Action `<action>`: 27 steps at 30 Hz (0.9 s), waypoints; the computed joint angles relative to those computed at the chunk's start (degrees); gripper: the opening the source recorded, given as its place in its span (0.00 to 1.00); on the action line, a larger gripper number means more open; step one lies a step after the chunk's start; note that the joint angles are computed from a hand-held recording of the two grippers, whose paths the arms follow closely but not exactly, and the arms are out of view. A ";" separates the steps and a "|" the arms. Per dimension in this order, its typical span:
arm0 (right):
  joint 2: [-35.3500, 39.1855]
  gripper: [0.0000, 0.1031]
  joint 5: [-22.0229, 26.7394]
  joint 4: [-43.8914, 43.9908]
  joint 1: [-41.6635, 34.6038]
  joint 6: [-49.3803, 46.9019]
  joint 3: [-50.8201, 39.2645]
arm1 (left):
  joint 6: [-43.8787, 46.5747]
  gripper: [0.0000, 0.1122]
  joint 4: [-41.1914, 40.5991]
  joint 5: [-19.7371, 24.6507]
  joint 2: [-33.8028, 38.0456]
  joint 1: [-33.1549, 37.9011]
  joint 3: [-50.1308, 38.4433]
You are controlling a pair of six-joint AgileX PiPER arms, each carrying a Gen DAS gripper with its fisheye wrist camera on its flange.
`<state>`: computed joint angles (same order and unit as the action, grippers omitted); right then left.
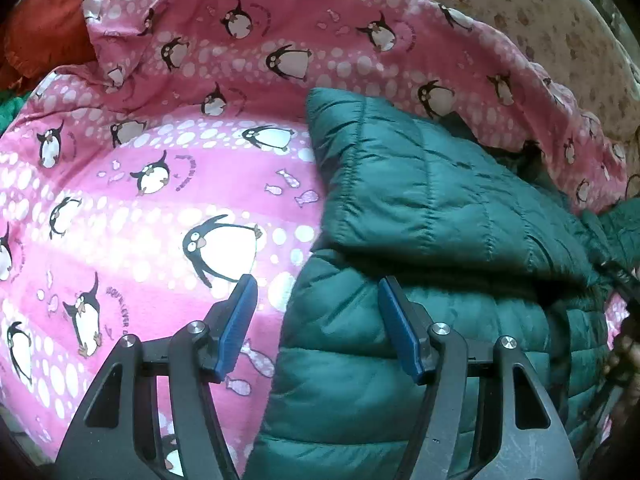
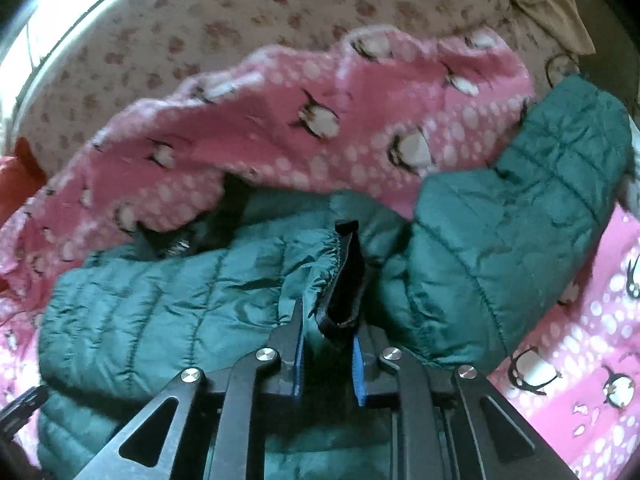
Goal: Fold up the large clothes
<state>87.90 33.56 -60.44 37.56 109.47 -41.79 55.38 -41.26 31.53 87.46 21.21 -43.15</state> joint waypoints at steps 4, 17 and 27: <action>3.81 0.17 -3.00 2.16 -3.19 -2.74 -0.57 | -1.98 0.56 0.11 1.78 0.38 1.42 -1.89; -5.71 0.42 0.02 10.76 3.74 -13.38 -3.17 | -12.26 0.56 1.61 0.76 0.62 -6.72 -6.68; 14.73 0.42 -5.33 16.74 3.28 -31.13 -21.60 | -25.05 0.63 12.93 -10.30 5.80 -15.18 -6.22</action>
<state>102.64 28.22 -43.71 40.84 78.34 -63.39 30.32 -28.32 21.23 93.26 6.04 -49.36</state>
